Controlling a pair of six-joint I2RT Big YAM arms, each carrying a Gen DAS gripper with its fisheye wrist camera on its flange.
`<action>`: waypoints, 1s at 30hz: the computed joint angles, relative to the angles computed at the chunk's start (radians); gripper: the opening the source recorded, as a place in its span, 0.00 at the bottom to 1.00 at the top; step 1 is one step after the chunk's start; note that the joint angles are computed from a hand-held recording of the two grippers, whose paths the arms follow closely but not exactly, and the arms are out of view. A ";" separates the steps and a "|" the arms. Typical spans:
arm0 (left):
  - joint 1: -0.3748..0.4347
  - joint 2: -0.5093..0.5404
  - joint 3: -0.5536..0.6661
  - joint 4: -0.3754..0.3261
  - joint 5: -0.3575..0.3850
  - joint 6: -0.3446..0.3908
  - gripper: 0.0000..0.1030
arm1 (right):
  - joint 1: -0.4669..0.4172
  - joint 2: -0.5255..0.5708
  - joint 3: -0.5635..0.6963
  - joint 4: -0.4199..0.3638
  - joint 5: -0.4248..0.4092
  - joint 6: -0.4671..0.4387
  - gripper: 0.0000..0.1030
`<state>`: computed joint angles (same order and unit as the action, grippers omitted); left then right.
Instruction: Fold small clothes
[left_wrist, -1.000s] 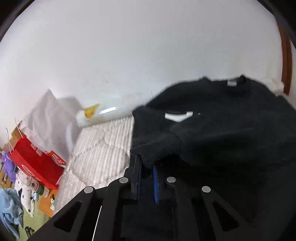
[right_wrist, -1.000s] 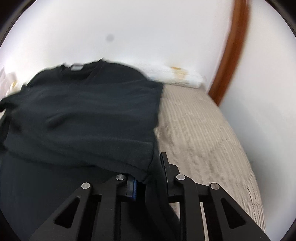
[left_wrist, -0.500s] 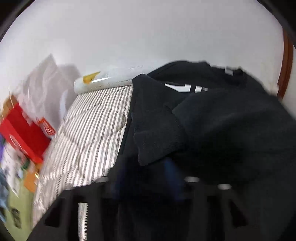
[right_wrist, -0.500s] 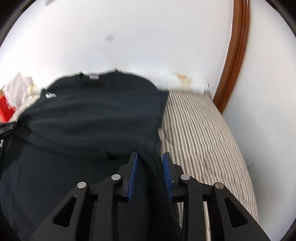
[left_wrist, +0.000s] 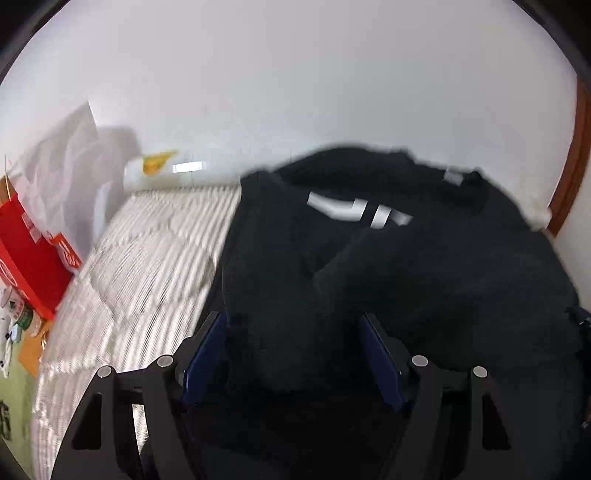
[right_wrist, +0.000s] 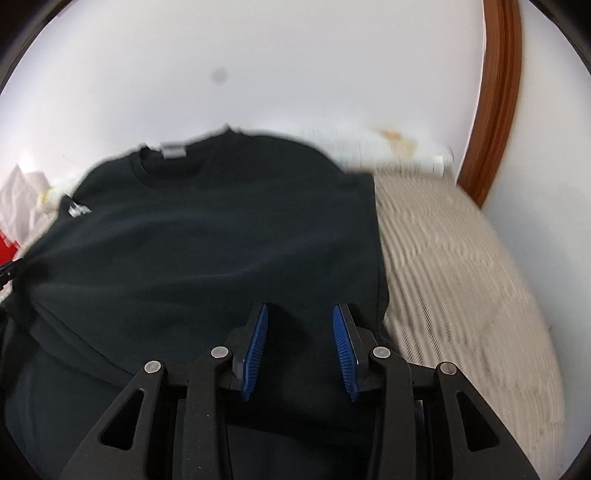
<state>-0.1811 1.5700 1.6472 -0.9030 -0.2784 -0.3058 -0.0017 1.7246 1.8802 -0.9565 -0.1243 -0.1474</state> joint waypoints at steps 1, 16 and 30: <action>0.005 0.003 -0.004 -0.007 0.016 -0.009 0.72 | -0.004 -0.001 -0.002 0.002 -0.011 0.003 0.35; 0.009 0.002 -0.012 -0.010 0.026 -0.032 0.75 | 0.005 -0.019 -0.036 0.035 0.033 -0.008 0.35; 0.014 0.011 -0.002 -0.023 0.047 -0.035 0.81 | 0.002 -0.018 -0.034 0.033 0.035 0.003 0.34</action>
